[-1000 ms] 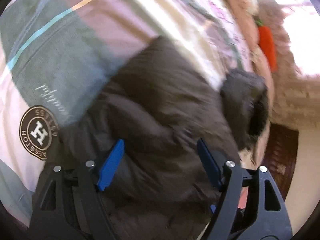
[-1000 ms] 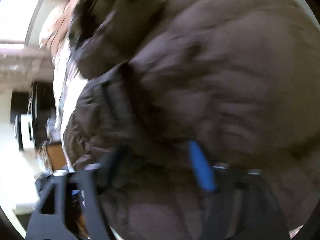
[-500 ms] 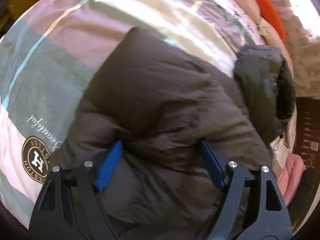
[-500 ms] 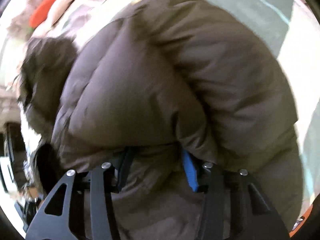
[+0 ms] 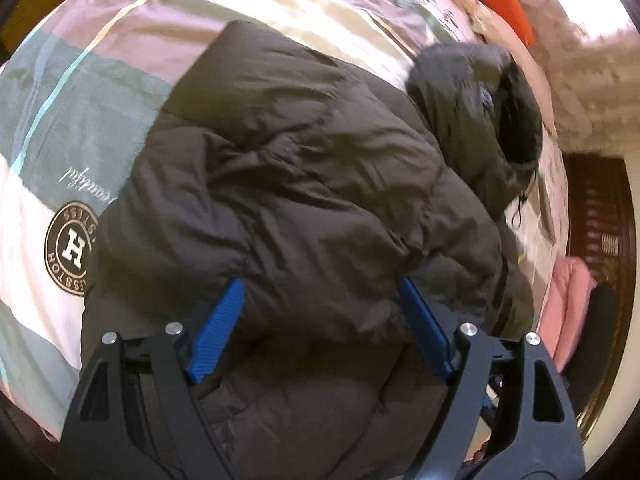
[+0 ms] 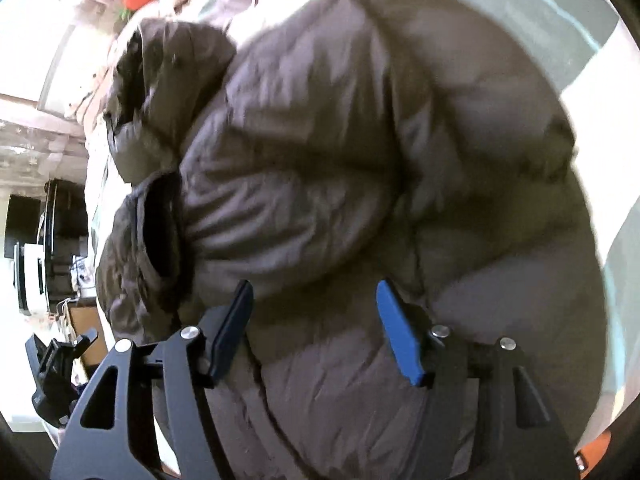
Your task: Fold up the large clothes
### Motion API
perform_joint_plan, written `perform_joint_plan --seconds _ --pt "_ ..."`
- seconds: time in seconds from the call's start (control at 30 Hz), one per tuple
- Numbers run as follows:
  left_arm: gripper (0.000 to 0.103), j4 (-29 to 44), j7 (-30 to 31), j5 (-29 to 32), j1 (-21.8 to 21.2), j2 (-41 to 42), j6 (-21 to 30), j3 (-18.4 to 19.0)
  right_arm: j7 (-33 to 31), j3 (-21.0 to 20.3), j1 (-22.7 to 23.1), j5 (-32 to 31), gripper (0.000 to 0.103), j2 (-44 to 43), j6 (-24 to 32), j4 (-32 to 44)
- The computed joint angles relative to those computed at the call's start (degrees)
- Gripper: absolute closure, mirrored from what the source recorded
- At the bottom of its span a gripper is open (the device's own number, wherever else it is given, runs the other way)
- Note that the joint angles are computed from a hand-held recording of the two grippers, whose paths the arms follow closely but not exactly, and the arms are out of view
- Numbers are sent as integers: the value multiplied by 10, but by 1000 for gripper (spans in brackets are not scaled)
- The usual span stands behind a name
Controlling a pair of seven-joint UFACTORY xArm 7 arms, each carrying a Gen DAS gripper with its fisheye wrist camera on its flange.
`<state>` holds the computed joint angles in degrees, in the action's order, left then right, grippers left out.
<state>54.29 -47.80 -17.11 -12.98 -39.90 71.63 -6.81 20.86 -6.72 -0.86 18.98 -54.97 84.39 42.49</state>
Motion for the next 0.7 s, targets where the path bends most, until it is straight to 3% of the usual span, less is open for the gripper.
perform_joint_plan --seconds 0.17,0.3,0.33,0.37,0.43,0.53,0.67,0.7 --pt "21 7 -2 -8 -3 13 -19 -2 2 20 41 69 38 30 -70 19" --pt "21 22 -1 -4 -3 31 -31 -1 -16 27 91 123 38 118 -157 68" --pt "21 27 -2 -6 -4 37 -33 0 -23 27 98 121 36 145 -161 92" --pt "21 28 -1 -11 -5 36 -36 4 -29 26 101 115 29 167 -164 113" --pt "18 30 5 -10 -6 34 -34 7 -44 37 100 86 19 241 -186 184" --pt "17 25 12 -14 -9 23 -26 11 -72 53 91 19 18 368 -204 306" --pt "17 3 18 -28 -10 4 -12 20 -59 90 74 -118 18 567 -172 523" --pt "17 0 16 -30 -9 3 -7 21 -45 96 79 -155 18 609 -139 583"
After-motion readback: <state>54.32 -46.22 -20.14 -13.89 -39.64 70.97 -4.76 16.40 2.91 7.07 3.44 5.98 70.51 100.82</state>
